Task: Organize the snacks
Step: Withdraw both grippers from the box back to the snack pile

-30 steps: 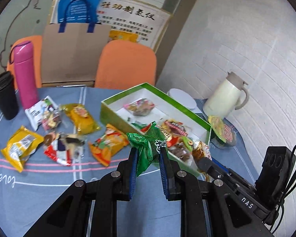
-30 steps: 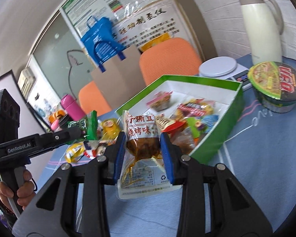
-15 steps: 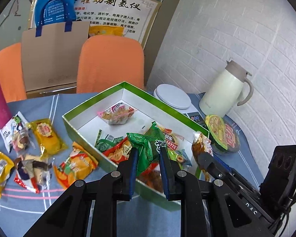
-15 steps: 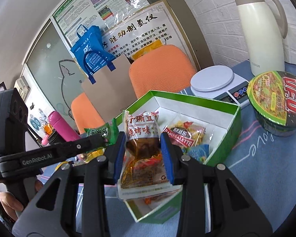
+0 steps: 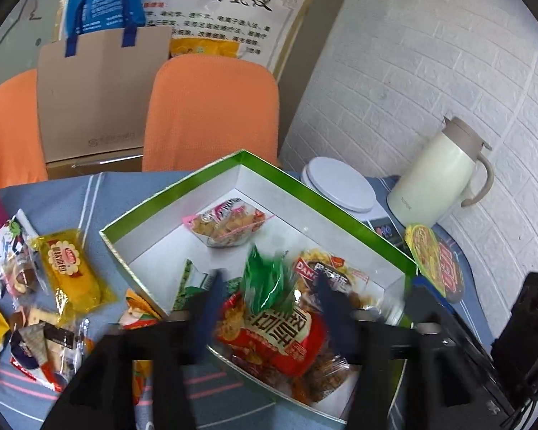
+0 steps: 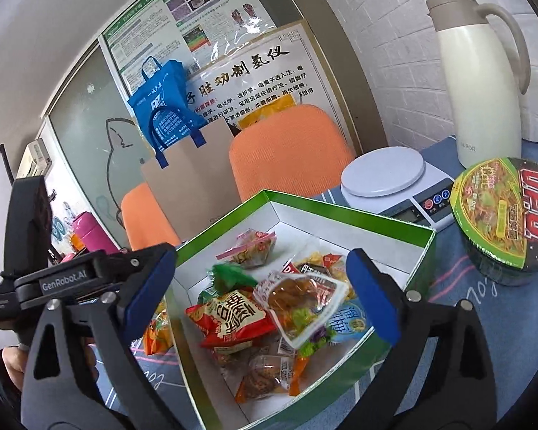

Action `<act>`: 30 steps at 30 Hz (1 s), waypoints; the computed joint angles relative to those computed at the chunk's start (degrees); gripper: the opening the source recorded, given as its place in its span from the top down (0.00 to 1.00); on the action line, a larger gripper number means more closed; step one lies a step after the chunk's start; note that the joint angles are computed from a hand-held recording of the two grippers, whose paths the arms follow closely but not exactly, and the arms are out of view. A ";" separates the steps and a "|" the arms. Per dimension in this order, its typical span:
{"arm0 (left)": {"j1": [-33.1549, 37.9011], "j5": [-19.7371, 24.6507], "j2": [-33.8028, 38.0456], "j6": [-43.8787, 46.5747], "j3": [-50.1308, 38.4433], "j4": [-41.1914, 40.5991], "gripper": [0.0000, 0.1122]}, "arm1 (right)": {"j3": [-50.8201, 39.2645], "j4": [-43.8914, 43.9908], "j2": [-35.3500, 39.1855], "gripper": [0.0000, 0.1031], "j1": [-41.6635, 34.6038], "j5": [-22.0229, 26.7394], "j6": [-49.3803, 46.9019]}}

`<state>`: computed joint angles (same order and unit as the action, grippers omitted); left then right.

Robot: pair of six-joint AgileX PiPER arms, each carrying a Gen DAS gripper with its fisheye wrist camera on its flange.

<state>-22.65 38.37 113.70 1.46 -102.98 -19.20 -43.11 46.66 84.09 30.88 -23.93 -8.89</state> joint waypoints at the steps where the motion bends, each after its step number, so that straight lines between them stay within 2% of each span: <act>1: -0.09 -2.56 -1.10 -1.82 2.16 1.19 0.18 | -0.01 0.86 -0.07 0.06 0.10 0.16 -0.39; 3: -0.16 -6.99 -3.26 -4.37 6.08 3.50 0.17 | 0.09 2.73 -0.19 0.03 0.47 0.41 -1.10; 6: -0.34 -6.56 -4.25 -9.32 6.78 9.66 0.16 | 0.33 5.87 -0.51 0.01 1.64 0.19 -2.20; 9: 0.46 -7.03 -6.06 -9.10 9.18 9.74 0.16 | -0.08 12.27 -0.98 0.01 3.70 -0.13 -7.41; 16: 2.60 -8.39 -11.49 -4.93 15.73 5.42 0.16 | -1.96 23.96 -1.84 0.01 9.76 -2.42 -18.36; 22: 4.92 -9.36 -16.74 0.06 21.54 1.51 0.15 | -4.42 28.62 -0.20 0.01 13.35 -2.94 -22.80; 27: 9.98 -8.07 -21.53 13.03 26.97 -8.92 0.15 | -7.18 29.70 2.69 0.01 14.27 1.07 -24.35; 30: 14.58 -7.79 -24.28 18.24 29.94 -13.79 0.15 | -10.44 33.17 5.52 0.01 14.41 5.18 -29.45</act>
